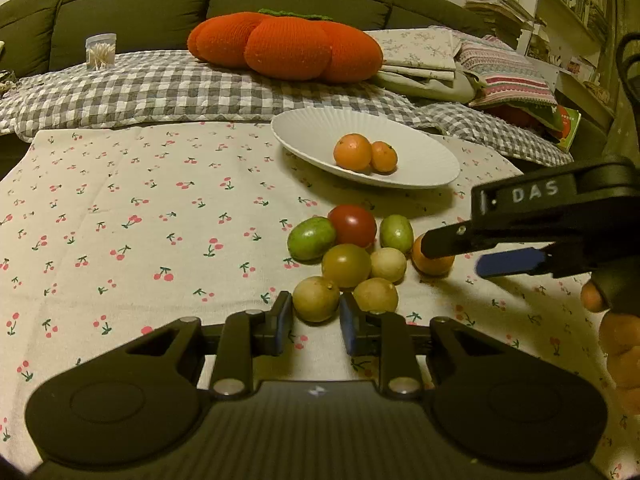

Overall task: Organize fruits
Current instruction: 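Grasp a yellow-green fruit with the left tool while the right tool grasps a tangerine, then carry the yellow-green fruit with the left tool while the right tool carries the tangerine to the plate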

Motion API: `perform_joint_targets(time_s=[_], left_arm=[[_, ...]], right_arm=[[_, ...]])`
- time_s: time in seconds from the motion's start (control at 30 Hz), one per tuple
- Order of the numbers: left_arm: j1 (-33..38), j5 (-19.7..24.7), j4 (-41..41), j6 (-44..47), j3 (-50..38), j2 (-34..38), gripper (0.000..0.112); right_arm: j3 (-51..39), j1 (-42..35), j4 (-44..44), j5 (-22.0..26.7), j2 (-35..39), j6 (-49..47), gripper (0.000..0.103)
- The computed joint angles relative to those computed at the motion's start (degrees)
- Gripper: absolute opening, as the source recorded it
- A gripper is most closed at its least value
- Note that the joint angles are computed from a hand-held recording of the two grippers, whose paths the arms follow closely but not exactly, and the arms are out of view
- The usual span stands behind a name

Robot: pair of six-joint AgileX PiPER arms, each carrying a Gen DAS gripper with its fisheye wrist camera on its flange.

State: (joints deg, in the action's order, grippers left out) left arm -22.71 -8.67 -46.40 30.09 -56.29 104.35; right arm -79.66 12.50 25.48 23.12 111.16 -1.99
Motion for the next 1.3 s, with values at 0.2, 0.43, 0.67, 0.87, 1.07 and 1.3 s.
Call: perform_joint_targets(time_s=[0.2,0.43,0.67,0.87,1.07,1.3], left_arm=[[0.5,-0.4,-0.4,-0.6,0.4,-0.6,0.024],[0.0,-1.3,-1.9,0.4,1.3,-1.2,0.023],[-0.3,-1.5,-4.1,2.4,1.4,-1.7,0.023],[-1.0,-1.8,-14.3,12.3,0.9,-2.4,0.023],[-1.7,-1.9,-22.9,21.3,0.3,-3.3,0.023],[-2.0,-2.1,-35.5,35.2,-1.1,-4.2,0.023]], right_arm=[[-1.8,0.2,0.4,0.3,1.6,-1.0,0.044],[-2.5,1.0,-1.2,-0.2,2.1,-1.3,0.032],[-2.5,0.8,-1.4,0.5,1.7,-1.0,0.032],[-1.5,-0.2,2.9,1.5,0.3,-3.5,0.031],[-0.8,-0.8,5.6,2.7,-0.9,-5.0,0.031],[-0.7,-1.6,7.9,4.2,-1.9,-6.6,0.031]])
